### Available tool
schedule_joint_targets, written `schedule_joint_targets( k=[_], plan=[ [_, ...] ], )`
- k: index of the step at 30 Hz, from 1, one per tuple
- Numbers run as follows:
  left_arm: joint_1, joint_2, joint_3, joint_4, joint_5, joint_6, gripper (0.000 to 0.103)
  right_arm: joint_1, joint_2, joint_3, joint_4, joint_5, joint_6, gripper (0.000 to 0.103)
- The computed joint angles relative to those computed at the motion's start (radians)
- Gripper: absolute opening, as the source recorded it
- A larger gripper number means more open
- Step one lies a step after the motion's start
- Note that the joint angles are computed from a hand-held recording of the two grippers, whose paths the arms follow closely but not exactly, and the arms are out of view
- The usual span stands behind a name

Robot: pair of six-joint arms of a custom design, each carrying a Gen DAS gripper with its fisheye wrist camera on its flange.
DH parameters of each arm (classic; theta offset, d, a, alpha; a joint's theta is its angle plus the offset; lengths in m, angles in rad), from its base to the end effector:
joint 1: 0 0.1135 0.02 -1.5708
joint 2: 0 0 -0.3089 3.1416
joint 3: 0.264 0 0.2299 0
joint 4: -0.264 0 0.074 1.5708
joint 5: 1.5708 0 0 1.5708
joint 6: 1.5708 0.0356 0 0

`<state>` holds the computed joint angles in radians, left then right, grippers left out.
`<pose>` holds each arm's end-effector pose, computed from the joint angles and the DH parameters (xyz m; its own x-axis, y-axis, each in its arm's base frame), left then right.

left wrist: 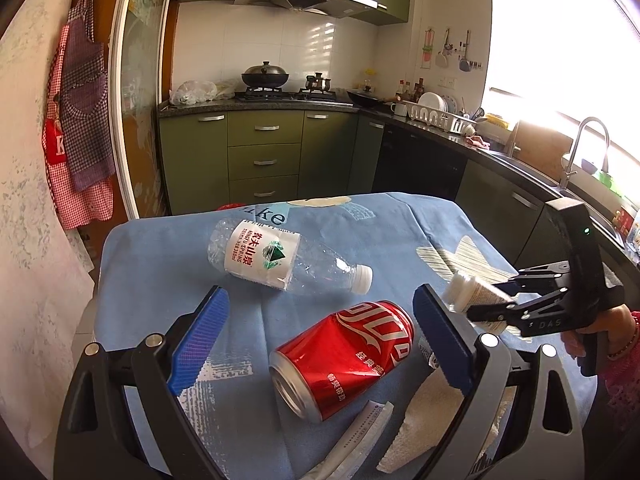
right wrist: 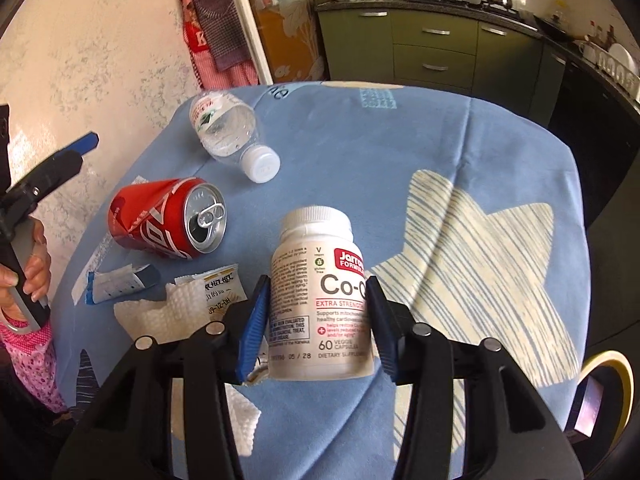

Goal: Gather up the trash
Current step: 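Carry the pill bottle over the bin and open the right gripper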

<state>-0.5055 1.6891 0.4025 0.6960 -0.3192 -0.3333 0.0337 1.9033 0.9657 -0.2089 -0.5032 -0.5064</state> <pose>0.2380 -0.1189 0.1640 -0.5362 -0.0583 -0.8421 0.0596 0.9925 -0.1066 0.3430 0.0287 0.1662 -0.6860 -0.4483 -0.5732 -0.6411 0.7449 0.1846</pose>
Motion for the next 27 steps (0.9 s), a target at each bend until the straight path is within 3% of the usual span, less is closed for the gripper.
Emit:
schedule_joint_targets(
  k=[11, 21, 24, 27],
  plan=[
    [-0.018, 0.014, 0.011, -0.003, -0.002, -0.002, 0.092, -0.309, -0.076, -0.058, 0.02, -0.062, -0.007, 0.046],
    [-0.02, 0.046, 0.03, -0.008, 0.012, 0.001, 0.092, -0.639, 0.03, 0.011, 0.104, 0.061, 0.058, 0.046],
    [-0.024, 0.053, 0.035, -0.011, 0.014, 0.004, 0.092, -0.671, 0.043, -0.005, 0.19, 0.142, 0.115, 0.056],
    [-0.027, 0.062, 0.046, -0.018, 0.016, 0.006, 0.092, -0.714, 0.027, -0.036, 0.218, 0.087, 0.122, 0.056]
  ],
)
